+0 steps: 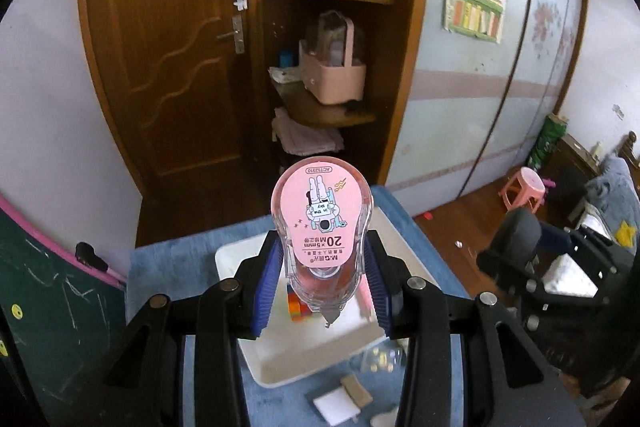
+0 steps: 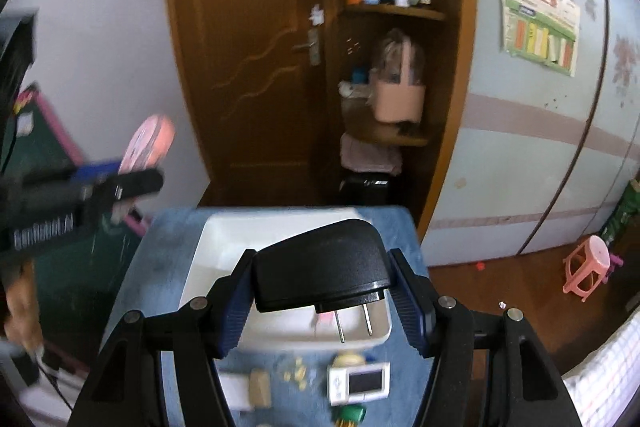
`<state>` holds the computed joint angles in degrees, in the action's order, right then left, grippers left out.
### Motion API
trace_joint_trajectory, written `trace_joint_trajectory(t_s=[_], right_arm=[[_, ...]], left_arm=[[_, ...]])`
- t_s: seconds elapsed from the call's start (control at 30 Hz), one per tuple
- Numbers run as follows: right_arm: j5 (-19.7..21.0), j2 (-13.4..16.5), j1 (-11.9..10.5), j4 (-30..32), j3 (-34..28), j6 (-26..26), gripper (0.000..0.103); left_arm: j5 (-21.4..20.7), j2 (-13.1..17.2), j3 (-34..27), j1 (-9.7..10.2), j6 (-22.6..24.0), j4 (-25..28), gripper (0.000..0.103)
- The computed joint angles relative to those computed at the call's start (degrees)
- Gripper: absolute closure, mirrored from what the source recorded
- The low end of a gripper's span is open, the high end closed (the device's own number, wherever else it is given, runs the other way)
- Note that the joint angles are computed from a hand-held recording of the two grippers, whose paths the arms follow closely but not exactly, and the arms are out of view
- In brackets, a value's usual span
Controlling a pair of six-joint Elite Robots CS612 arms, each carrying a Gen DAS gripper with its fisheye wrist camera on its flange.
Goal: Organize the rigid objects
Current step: 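Lift the tape and charger and carry both over the white tray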
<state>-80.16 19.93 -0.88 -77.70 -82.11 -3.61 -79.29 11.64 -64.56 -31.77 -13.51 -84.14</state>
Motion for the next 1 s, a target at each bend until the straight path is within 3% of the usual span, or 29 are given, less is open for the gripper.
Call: trace_joint_trajectory(t_s=[0.2,0.37,0.77,1.0], right_arm=[[0.8,-2.4,-0.6,-4.6,6.1,4.8,0.039],[2.9,-3.2,-0.8,-3.8,10.4,7.7,0.039],[3.2,-1.1,0.4,6.2,15.1,3.9,0.039],[2.4,-0.7,0.9,10.6,17.7,2.2,0.039]], left_arm=[[2.5,-2.2,6.5,0.2,-1.5,-3.0,0.059],[2.5,-2.8,10.5,0.59,-4.0,-1.4,0.059],[1.9,-2.9,17.0,0.76,-7.3,6.7,0.059],[1.1,-2.5,18.9,0.72,-7.0,10.2,0.059]])
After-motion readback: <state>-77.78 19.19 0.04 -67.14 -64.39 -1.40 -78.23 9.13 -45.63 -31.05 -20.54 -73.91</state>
